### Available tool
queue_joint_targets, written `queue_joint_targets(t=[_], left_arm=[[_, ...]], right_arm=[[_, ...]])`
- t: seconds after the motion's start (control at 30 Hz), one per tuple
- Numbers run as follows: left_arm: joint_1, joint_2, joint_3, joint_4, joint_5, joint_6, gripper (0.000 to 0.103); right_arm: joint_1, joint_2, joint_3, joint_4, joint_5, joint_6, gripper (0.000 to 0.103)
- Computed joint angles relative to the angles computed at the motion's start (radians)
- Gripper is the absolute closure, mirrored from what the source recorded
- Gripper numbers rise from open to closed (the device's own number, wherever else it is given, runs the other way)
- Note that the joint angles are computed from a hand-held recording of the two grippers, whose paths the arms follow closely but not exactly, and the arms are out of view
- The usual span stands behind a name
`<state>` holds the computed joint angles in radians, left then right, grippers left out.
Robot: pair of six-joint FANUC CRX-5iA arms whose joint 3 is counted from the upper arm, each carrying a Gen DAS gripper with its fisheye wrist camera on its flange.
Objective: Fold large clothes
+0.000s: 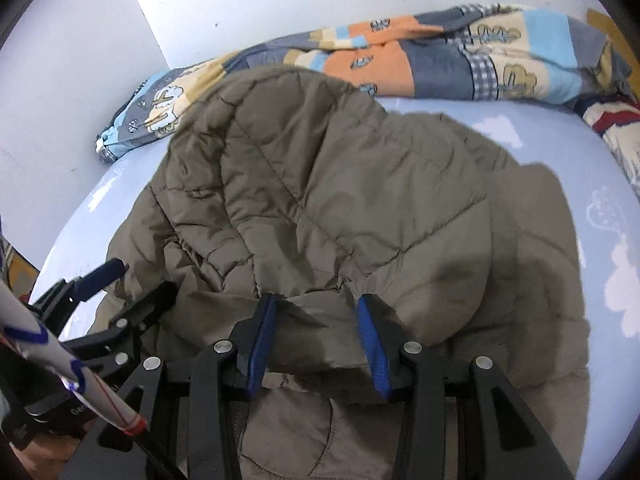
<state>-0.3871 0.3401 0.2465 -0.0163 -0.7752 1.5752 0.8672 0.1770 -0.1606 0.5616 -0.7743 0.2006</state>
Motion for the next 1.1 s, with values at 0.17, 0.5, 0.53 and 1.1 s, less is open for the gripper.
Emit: queue_joint_targets(t=[0.17, 0.5, 0.53, 1.1], left_arm=[[-0.008, 0.001, 0.006, -0.026, -0.004, 0.007, 0.024], [-0.001, 0.001, 0.007, -0.012, -0.008, -0.003, 0.024], [0.000, -0.001, 0.004, -0.009, -0.007, -0.002, 0.024], [-0.001, -0.003, 0.001, -0.013, -0.010, -0.012, 0.024]], right_arm=[[-0.002, 0.010, 0.008, -0.021, -0.007, 0.016, 0.057], [0.007, -0.003, 0.004, 0.094, -0.007, -0.042, 0.057], [0.007, -0.010, -0.006, 0.145, 0.008, -0.065, 0.057], [-0.112, 0.414, 0.694, -0.236, -0.291, 0.491, 0.057]])
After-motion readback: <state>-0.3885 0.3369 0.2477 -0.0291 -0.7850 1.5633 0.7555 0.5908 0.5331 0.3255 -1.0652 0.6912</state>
